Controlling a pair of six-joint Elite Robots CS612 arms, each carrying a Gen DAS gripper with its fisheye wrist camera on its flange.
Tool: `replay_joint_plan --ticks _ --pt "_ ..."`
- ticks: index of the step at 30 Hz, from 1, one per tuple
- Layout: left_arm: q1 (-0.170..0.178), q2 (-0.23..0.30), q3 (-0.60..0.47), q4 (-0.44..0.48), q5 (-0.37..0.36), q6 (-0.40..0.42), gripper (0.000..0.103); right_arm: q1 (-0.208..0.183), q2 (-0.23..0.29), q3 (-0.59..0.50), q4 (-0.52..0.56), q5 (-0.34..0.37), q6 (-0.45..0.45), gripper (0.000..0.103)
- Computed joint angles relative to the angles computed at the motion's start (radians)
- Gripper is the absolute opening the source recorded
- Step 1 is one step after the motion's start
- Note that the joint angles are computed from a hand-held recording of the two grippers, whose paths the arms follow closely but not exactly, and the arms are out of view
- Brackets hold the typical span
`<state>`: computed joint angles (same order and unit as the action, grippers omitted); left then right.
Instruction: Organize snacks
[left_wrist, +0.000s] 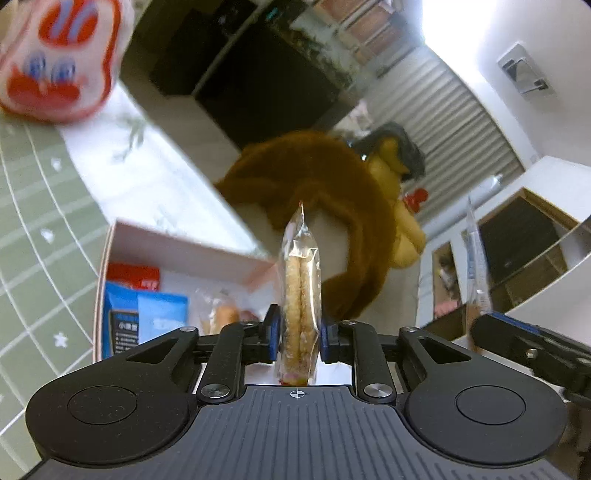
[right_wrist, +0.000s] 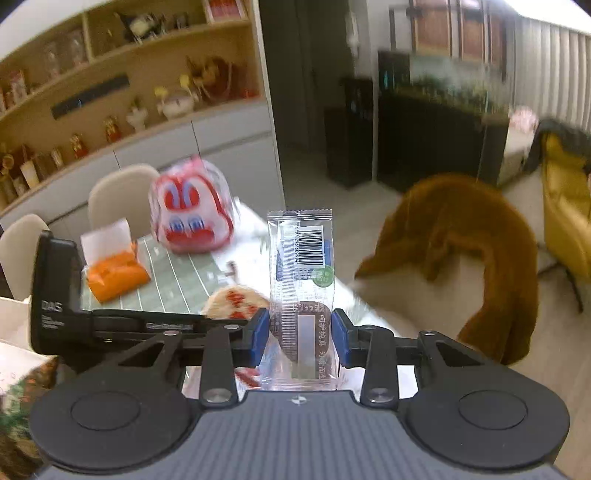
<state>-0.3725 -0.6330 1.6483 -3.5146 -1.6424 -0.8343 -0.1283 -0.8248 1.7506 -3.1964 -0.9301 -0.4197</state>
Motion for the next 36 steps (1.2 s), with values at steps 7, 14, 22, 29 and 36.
replay_joint_plan --ticks 7,14,22,29,36 --pt "0.025 -0.006 0.054 -0.008 0.105 -0.018 0.026 0.059 0.078 -0.096 0.151 -0.082 -0.014 0.036" --pt "0.054 -0.106 0.216 0.084 0.371 -0.021 0.026 0.100 0.153 -0.205 0.282 -0.089 0.055 0.051" --pt "0.111 -0.163 0.339 0.235 0.499 -0.254 0.026 0.138 0.140 -0.152 0.257 -0.134 -0.073 0.051" --pt "0.118 -0.131 0.338 0.230 0.436 -0.267 0.029 0.130 0.108 -0.083 0.282 -0.113 -0.137 0.053" --pt "0.081 -0.118 0.339 0.198 0.438 -0.098 0.034 0.167 0.083 -0.053 0.295 -0.081 -0.192 0.053"
